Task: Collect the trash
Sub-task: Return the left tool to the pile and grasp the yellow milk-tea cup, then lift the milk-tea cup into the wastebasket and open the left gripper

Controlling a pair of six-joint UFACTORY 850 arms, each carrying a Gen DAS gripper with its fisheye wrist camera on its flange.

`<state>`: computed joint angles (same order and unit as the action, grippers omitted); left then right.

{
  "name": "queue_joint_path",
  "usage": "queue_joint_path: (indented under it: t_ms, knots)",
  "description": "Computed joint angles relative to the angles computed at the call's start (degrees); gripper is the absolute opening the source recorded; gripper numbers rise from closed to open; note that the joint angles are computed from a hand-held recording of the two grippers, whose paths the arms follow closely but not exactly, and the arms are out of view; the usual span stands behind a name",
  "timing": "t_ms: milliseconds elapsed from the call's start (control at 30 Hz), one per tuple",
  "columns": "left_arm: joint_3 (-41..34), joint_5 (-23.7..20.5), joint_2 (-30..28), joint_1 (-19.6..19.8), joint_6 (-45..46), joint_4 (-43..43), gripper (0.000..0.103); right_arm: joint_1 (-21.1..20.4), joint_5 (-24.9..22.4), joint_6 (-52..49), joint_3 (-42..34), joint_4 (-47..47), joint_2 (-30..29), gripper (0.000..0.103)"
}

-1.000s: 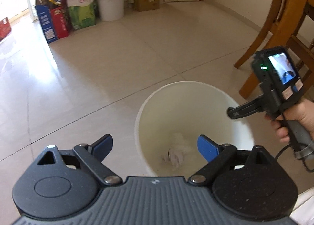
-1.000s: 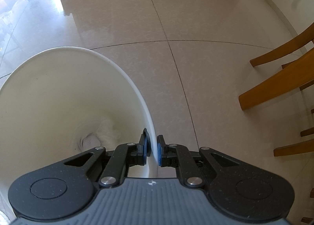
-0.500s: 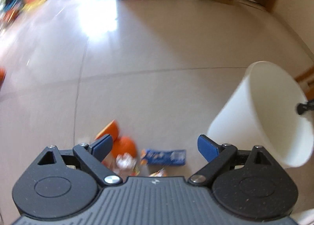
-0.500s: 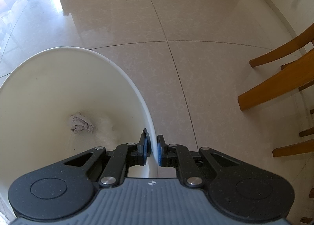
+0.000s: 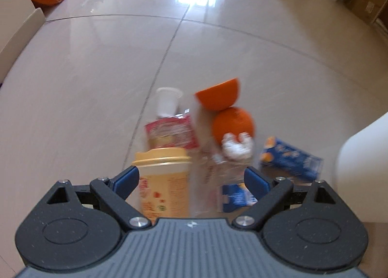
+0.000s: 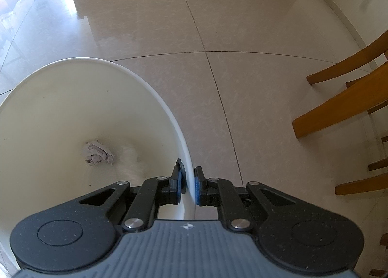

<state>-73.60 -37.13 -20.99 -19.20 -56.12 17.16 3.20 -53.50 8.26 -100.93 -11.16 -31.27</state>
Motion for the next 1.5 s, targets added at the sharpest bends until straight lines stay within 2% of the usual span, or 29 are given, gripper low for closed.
queue_joint_path:
  t_ms: [300,333,433,600,767,867,967,1167,1300,1500]
  knots:
    - [6.1,3.8,-0.8,0.6,-7.2,5.6,0.093,0.1,0.1,0.1,0.2,-0.4,0.1,0.013]
    - [6.7,3.7,-0.9,0.3,-9.3,8.7,0.093,0.2,0.1,0.2,0.2,-0.6,0.1,0.013]
    - [8.2,6.3,-1.0,0.3,-10.1,8.8,0.092,0.4,0.2,0.4,0.4,-1.0,0.2,0.013]
    - [7.8,5.9,-2.9,-0.1,-12.5,10.7,0.086,0.7,0.4,0.8,0.6,-1.8,0.3,0.013]
    - [8.0,7.1,-3.6,0.2,-16.4,12.9,0.086,0.9,0.4,0.9,0.5,-2.4,0.2,0.014]
    - [7.9,7.6,-4.3,0.6,-18.3,13.0,0.077,1.1,0.4,0.9,0.5,-2.8,0.2,0.014]
    - [8.0,8.6,-4.9,1.2,-19.4,11.2,0.073,1.1,0.4,0.8,0.4,-2.9,0.2,0.014]
    - [8.4,9.4,-5.1,1.3,-23.0,11.6,0.072,1.2,0.4,0.7,0.4,-2.9,0.2,0.014]
    - [8.2,8.7,-4.7,1.2,-23.9,12.2,0.071,1.2,0.4,0.8,0.4,-2.9,0.1,0.014]
    - [6.1,5.7,-4.0,0.9,-18.9,9.5,0.071,1.0,0.4,0.5,0.5,-2.4,0.2,0.014]
